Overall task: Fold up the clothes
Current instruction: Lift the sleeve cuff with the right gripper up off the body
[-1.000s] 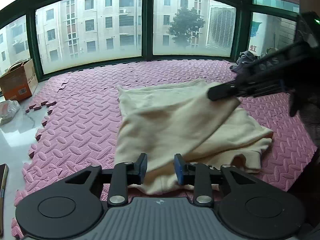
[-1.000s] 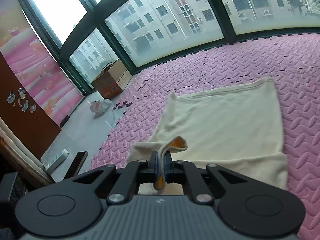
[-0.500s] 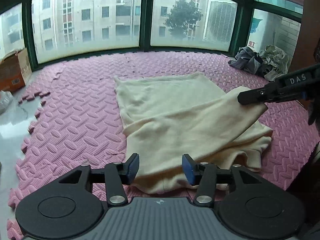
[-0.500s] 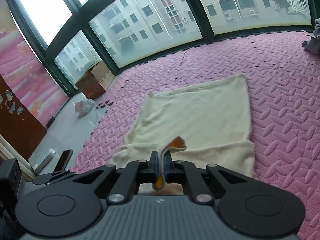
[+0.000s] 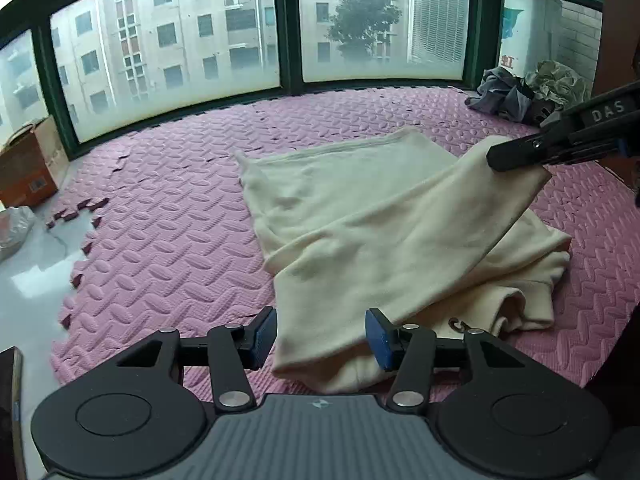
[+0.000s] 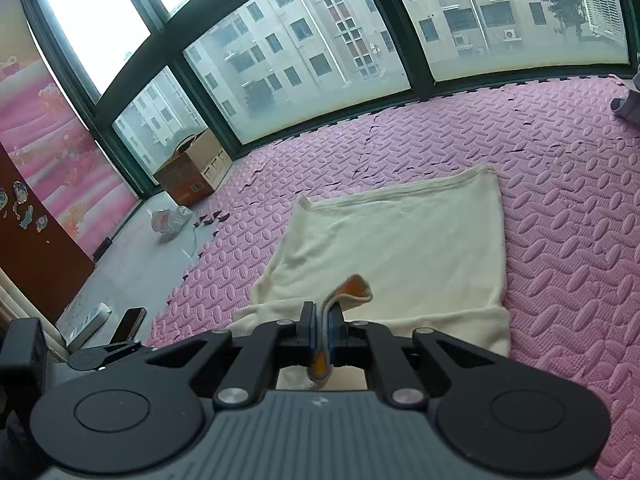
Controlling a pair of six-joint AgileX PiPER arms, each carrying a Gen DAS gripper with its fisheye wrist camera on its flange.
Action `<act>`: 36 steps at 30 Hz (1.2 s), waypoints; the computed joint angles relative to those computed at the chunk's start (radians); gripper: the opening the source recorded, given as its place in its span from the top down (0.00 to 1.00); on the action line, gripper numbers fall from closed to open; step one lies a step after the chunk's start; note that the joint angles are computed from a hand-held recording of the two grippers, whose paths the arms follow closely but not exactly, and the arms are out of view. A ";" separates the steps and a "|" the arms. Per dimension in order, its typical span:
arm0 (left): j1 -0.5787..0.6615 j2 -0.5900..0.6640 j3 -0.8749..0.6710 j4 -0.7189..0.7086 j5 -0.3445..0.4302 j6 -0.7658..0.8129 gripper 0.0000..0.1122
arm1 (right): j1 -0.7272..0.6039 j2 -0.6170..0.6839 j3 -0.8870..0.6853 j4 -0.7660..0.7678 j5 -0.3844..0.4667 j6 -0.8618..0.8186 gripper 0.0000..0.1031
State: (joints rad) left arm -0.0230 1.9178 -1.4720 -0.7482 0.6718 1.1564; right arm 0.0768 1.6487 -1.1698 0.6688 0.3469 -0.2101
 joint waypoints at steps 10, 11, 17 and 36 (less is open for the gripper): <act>0.047 -0.100 0.150 -0.224 0.017 0.221 0.53 | -0.057 0.053 -0.113 0.322 0.097 -0.222 0.95; 0.057 -0.112 0.167 -0.263 0.042 0.260 0.53 | -0.058 0.065 -0.142 0.344 0.111 -0.234 0.95; 0.049 -0.123 0.192 -0.318 0.125 0.325 0.53 | -0.029 0.164 -0.349 0.394 0.200 -0.236 0.95; -0.103 -0.013 0.213 -0.700 -0.276 0.380 0.32 | 0.092 0.346 -0.707 0.247 0.319 -0.126 0.95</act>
